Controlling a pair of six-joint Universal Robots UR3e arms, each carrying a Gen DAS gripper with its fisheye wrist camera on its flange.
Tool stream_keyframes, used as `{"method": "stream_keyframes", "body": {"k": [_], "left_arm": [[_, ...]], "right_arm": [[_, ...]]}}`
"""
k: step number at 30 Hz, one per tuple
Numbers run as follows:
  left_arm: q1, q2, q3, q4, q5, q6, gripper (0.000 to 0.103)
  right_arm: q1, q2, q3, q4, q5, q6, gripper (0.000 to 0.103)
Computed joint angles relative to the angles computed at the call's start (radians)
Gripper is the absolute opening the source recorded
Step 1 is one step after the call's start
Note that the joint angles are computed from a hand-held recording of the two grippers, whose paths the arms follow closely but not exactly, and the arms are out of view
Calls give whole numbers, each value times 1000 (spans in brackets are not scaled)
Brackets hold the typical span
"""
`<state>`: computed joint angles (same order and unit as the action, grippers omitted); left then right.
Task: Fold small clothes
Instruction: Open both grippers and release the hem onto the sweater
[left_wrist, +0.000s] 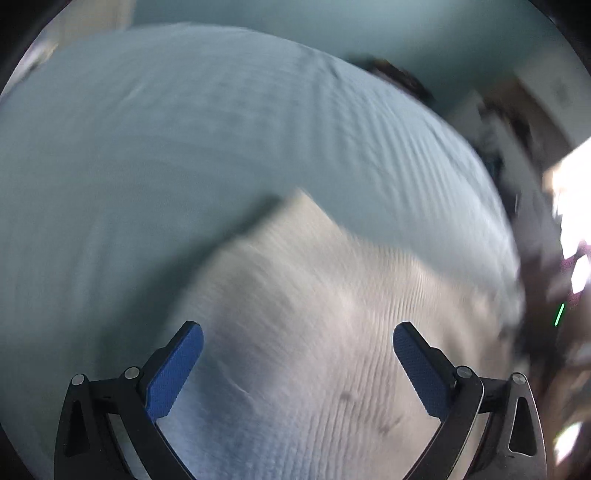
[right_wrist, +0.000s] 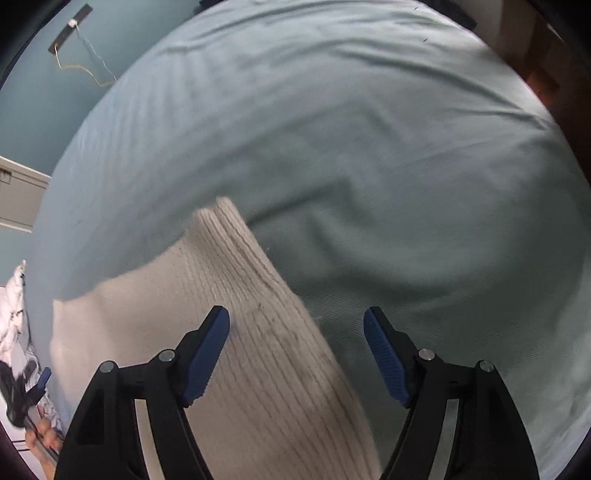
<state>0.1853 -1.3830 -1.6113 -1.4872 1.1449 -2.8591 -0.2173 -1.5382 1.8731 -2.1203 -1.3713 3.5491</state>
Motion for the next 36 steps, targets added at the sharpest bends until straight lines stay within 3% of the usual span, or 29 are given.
{"method": "stream_keyframes", "body": {"k": [1, 3, 5, 7, 11, 14, 17, 20, 22, 24, 25, 29, 31, 32, 33, 36], "left_arm": [[-53, -8, -16, 50, 46, -12, 103], [-164, 0, -103, 192, 179, -41, 103], [-260, 3, -182, 324, 325, -61, 103], [-247, 50, -250, 389, 303, -62, 103], [-248, 83, -290, 416, 303, -81, 103], [-253, 116, -336, 447, 333, -68, 103], [-299, 136, -325, 446, 411, -81, 103], [-390, 191, -306, 431, 547, -100, 103], [-388, 272, -317, 415, 566, -65, 103], [-414, 347, -315, 360, 603, -71, 103], [-420, 370, -296, 317, 608, -74, 103], [-373, 456, -204, 139, 528, -57, 103], [-315, 513, -141, 13, 466, -21, 103], [-322, 498, -131, 10, 461, -28, 103], [-338, 507, -118, -24, 465, -41, 103], [-336, 521, -102, -91, 447, -58, 103]], "right_arm": [[18, 24, -13, -7, -9, 25, 52], [51, 41, -37, -20, -29, 53, 22], [147, 60, -111, 10, -168, 57, 11], [198, 29, -128, 12, -252, 78, 8], [226, -134, -21, -64, -345, 244, 8], [296, -38, -54, -20, -452, 272, 8], [277, 42, -85, 19, -431, 247, 10], [235, -75, -41, -2, -395, 282, 28], [186, -232, 14, -16, -335, 299, 36], [188, -300, -58, 100, -303, 274, 63], [211, -326, -102, 165, -302, 268, 68], [365, -366, -335, 428, -298, 246, 72], [475, -381, -407, 492, -290, 308, 83], [565, -369, -452, 521, -306, 383, 93], [643, -367, -455, 506, -317, 443, 98], [850, -342, -405, 409, -369, 607, 101]]}}
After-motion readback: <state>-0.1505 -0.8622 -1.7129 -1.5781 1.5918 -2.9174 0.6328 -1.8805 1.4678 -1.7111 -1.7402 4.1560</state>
